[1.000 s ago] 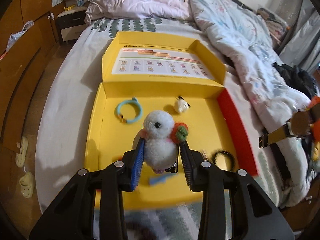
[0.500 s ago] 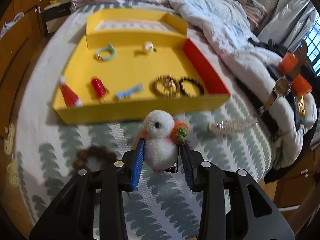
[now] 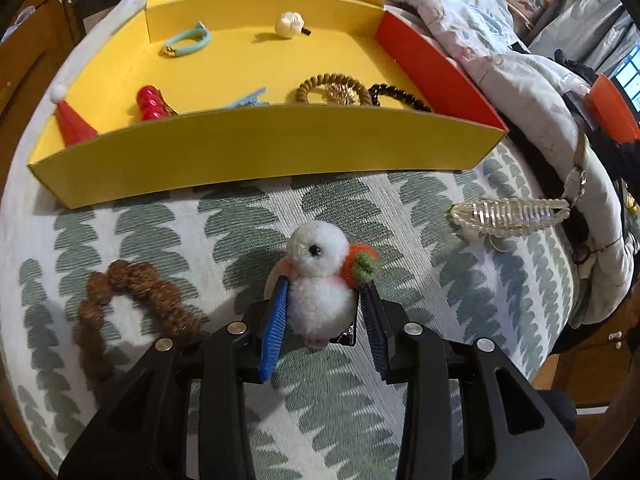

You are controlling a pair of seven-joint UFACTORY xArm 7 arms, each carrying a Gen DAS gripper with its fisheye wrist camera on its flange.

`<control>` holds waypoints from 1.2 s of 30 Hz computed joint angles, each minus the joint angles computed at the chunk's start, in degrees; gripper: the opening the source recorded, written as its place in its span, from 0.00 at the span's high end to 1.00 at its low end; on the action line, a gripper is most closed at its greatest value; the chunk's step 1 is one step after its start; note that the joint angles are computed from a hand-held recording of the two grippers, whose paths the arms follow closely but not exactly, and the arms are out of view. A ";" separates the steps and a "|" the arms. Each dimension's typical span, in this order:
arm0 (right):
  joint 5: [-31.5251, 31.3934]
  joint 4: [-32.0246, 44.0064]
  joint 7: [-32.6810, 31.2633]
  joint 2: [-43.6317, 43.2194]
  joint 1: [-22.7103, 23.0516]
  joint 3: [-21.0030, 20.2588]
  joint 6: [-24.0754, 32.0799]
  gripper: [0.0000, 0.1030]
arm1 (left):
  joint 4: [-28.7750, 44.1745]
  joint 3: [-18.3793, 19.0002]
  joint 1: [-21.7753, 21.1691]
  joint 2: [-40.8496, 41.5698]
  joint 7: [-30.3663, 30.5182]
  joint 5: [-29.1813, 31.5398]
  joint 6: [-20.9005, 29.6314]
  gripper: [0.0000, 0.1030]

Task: Organize jewelry
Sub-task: 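Lower the bunny onto the bedspread and open left tool while right tool releases the watch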

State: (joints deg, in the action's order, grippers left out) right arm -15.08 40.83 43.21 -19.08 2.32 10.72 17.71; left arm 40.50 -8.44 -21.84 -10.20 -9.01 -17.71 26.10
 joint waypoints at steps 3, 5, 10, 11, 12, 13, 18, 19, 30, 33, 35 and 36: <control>1.86 3.56 -1.67 6.10 1.73 -0.84 -1.12 0.93 | 0.05 0.59 -0.42 1.62 2.14 -2.10 -1.54 0.62; 4.44 5.94 -3.73 10.24 3.58 -2.13 -1.55 0.93 | 0.08 0.59 -0.23 2.11 2.64 -2.65 -2.22 0.59; 18.10 7.38 -15.67 13.83 8.87 -6.93 -3.15 0.93 | 0.16 -0.48 0.58 2.41 0.70 0.85 -2.95 0.56; 18.78 6.80 -16.16 13.41 7.84 -6.29 -3.56 0.93 | 0.28 -0.51 0.50 2.47 0.56 0.98 -2.83 0.53; 19.86 6.52 -17.00 13.31 7.39 -6.00 -4.03 0.93 | 0.31 -0.43 0.22 2.34 0.95 0.40 -2.79 0.50; 23.34 5.94 -20.13 12.84 8.66 -7.27 -4.46 0.93 | 0.35 -0.43 0.04 2.17 1.11 0.12 -2.76 0.41; 29.64 1.36 -24.48 9.27 9.74 -8.12 -7.94 0.84 | 0.38 -1.26 0.36 1.52 -2.18 3.91 -3.71 0.24; 30.52 0.68 -24.85 8.72 10.12 -8.31 -8.67 0.83 | 0.21 -1.27 0.48 1.12 -2.96 4.42 -3.65 0.24; 28.01 -5.25 -20.34 0.92 9.00 -4.63 -19.03 0.22 | -0.02 3.18 -2.70 -2.59 6.68 -10.60 -2.52 0.13; 24.63 -5.11 -17.86 0.18 7.66 -2.03 -19.68 0.13 | -0.12 3.47 -2.41 -4.66 7.67 -12.47 -2.09 0.13; 22.14 -4.89 -14.47 0.03 4.82 1.70 -19.40 0.10 | -0.40 2.97 -1.41 -5.79 6.41 -11.00 -2.46 0.13; 21.30 -4.84 -13.74 0.13 5.15 2.11 -19.63 0.09 | -0.47 2.74 -0.74 -6.30 5.38 -9.76 -2.55 0.13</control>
